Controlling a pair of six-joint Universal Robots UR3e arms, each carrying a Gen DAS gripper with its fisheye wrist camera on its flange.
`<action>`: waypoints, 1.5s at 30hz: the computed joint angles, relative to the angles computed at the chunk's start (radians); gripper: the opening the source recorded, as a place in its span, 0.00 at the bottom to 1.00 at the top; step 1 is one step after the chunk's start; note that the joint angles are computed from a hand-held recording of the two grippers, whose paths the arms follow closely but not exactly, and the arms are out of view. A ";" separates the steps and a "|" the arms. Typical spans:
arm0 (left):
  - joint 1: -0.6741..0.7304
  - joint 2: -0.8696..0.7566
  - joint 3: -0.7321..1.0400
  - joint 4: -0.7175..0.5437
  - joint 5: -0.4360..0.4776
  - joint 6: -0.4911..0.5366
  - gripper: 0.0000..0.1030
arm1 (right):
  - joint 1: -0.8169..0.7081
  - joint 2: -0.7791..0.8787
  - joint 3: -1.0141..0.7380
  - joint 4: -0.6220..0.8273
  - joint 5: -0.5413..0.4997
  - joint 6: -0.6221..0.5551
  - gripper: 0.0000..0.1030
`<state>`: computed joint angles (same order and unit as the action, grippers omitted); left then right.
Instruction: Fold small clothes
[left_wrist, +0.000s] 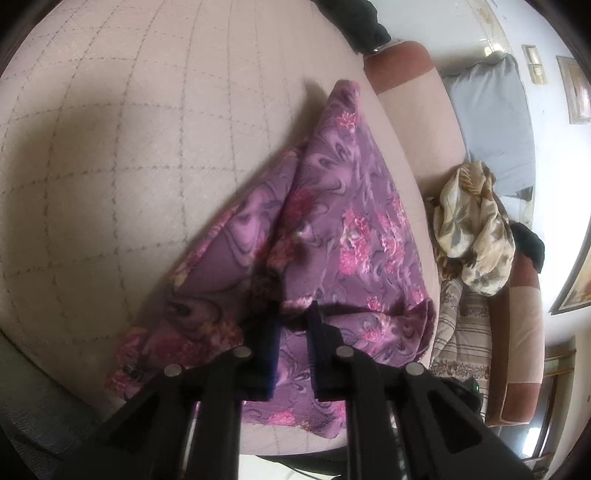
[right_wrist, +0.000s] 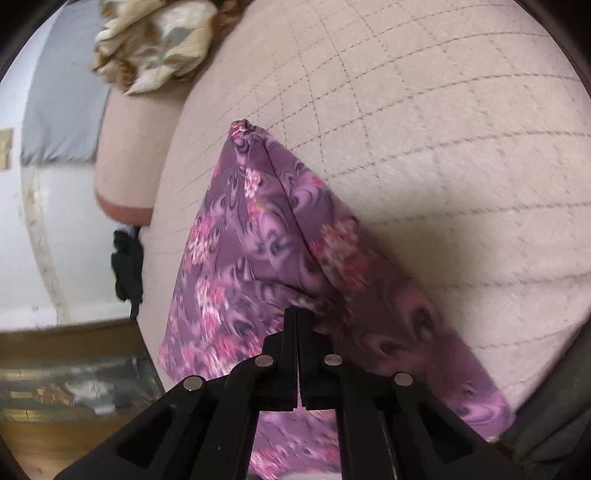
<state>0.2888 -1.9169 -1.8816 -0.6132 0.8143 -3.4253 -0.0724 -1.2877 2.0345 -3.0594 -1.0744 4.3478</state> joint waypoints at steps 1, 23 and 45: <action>0.003 0.002 -0.004 0.002 -0.007 -0.001 0.12 | -0.031 0.006 0.056 -0.114 0.082 -0.014 0.02; 0.023 0.012 -0.014 -0.011 -0.037 0.005 0.12 | 0.019 -0.098 0.009 0.193 0.139 -0.419 0.23; 0.041 0.029 -0.030 0.005 -0.032 0.007 0.12 | 0.113 -0.220 0.025 0.291 -0.145 -0.657 0.12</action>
